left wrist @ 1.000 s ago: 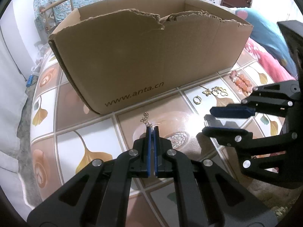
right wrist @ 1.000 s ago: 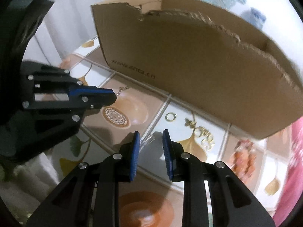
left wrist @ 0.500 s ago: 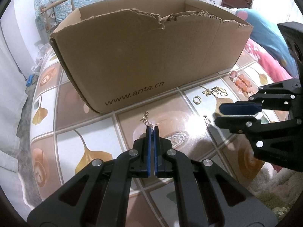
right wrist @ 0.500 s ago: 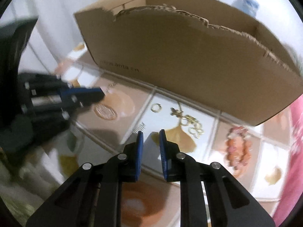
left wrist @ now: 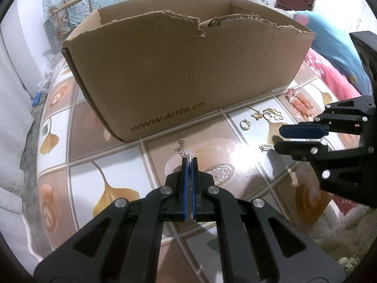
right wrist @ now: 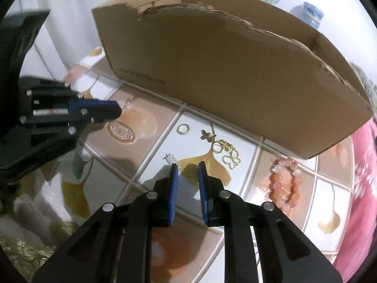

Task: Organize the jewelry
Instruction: 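Lift the gold chain piece with the left gripper toward the box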

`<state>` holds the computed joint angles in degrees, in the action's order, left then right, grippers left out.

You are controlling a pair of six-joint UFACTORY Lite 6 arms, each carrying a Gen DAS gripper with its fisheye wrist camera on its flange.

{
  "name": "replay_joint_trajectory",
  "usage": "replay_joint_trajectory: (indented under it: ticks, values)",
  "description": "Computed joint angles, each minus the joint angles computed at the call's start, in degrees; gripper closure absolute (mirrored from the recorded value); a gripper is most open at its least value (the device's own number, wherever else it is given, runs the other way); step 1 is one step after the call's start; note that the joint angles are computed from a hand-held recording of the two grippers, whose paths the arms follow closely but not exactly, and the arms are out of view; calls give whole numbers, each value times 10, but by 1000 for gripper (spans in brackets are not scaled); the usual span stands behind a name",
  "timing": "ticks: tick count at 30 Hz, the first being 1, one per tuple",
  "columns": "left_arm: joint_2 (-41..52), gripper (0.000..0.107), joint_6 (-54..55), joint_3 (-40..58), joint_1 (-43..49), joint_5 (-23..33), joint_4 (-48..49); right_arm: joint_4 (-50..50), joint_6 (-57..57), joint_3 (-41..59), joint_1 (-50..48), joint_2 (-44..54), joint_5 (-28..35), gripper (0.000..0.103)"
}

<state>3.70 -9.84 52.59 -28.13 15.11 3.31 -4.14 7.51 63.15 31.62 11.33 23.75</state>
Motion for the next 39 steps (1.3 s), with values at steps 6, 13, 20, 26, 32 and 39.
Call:
replay_joint_trajectory:
  ticks: [6, 13, 20, 26, 32, 39]
  values:
    - [-2, 105, -2, -2, -1, 0, 3, -2, -18, 1, 18, 10, -21, 86]
    - [1, 105, -5, -1, -3, -1, 8, 90, -169, -7, 0, 16, -34, 86]
    - [0, 105, -7, 0, -3, 2, 11, 222, -345, 23, -24, 47, 2, 94]
    - [0, 105, -8, 1, -4, 5, 15, 236, -362, 19, -19, 48, 5, 98]
    - [3, 105, -21, 4, -7, 6, 28, 264, -381, 7, -37, 33, 10, 98]
    - [2, 105, -34, 4, -9, 7, 41, 283, -389, -10, -43, 13, 8, 98]
